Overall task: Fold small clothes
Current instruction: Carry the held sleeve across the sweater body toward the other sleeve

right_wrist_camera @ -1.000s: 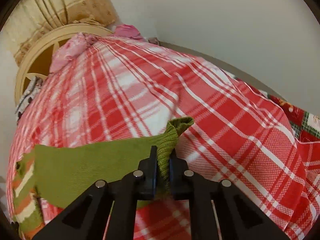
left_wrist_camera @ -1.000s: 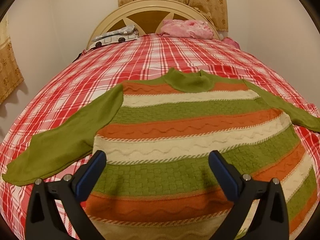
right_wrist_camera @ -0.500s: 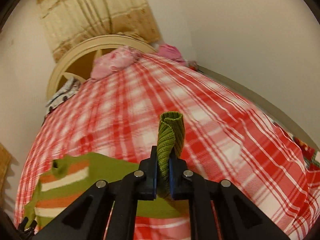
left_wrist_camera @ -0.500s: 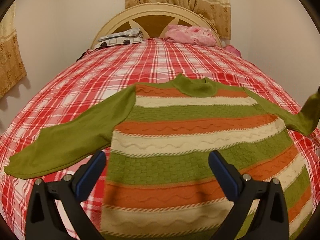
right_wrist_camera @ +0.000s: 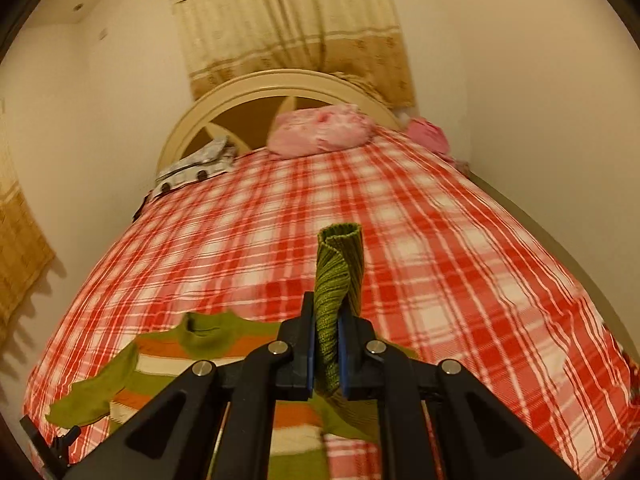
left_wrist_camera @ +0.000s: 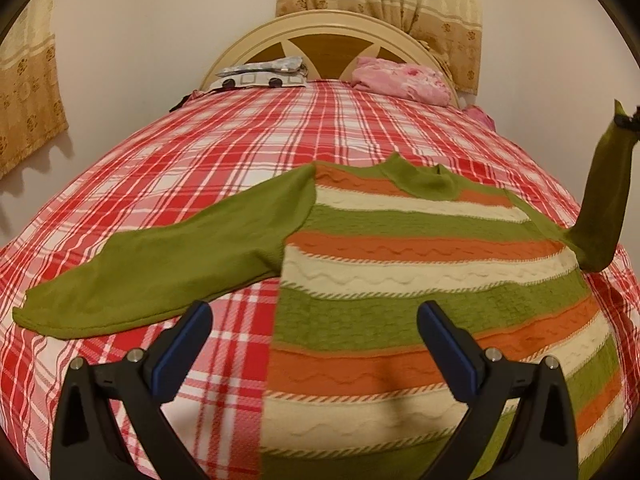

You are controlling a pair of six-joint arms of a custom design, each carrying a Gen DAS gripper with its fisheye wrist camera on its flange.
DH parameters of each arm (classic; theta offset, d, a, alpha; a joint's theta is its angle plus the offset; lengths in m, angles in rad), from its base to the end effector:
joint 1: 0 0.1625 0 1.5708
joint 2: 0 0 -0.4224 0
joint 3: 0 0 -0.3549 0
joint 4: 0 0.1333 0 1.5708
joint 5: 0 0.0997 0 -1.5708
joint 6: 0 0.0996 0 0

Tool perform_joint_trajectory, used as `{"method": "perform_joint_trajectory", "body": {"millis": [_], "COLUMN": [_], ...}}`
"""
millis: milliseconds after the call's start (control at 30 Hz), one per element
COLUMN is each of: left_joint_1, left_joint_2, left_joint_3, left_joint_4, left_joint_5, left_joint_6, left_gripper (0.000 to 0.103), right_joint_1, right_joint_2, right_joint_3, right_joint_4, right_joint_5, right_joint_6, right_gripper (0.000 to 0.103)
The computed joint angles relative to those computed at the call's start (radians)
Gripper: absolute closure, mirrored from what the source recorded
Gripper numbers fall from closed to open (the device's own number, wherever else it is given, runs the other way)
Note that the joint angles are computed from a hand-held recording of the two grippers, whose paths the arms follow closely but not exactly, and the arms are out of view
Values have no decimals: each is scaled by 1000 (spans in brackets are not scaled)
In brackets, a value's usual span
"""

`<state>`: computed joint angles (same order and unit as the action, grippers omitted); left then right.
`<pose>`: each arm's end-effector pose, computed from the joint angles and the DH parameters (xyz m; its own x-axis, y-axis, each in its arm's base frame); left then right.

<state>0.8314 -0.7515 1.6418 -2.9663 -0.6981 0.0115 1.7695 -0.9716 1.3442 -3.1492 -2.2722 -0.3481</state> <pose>-0.2832 -0.6216 0.1673 -0.7179 0.1666 -0.6759 0.5980 0.6447 -0.4762 0.2010 -0.6485 0.4481 -0.7918 0.2944 0.5352 -0.3623 0.4791 -0.7995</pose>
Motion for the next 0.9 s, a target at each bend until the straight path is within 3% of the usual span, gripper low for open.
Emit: {"method": "perform_joint_trajectory", "body": {"millis": [467,900], "left_joint_1": [44,81], "left_joint_2": [-53,-103], "left_joint_3": [41,74], "left_joint_4": [-32,-38], "left_joint_5": [-20,-19], "left_joint_6": [-24,-46], "left_gripper": [0,0], "right_joint_1": [100,116], "right_joint_2": [259,515], "right_joint_3": [-272,-446], "right_joint_4": [147,270], "right_joint_5": [23,90], "right_joint_6": [-70,-16], "right_gripper": [95,95]}}
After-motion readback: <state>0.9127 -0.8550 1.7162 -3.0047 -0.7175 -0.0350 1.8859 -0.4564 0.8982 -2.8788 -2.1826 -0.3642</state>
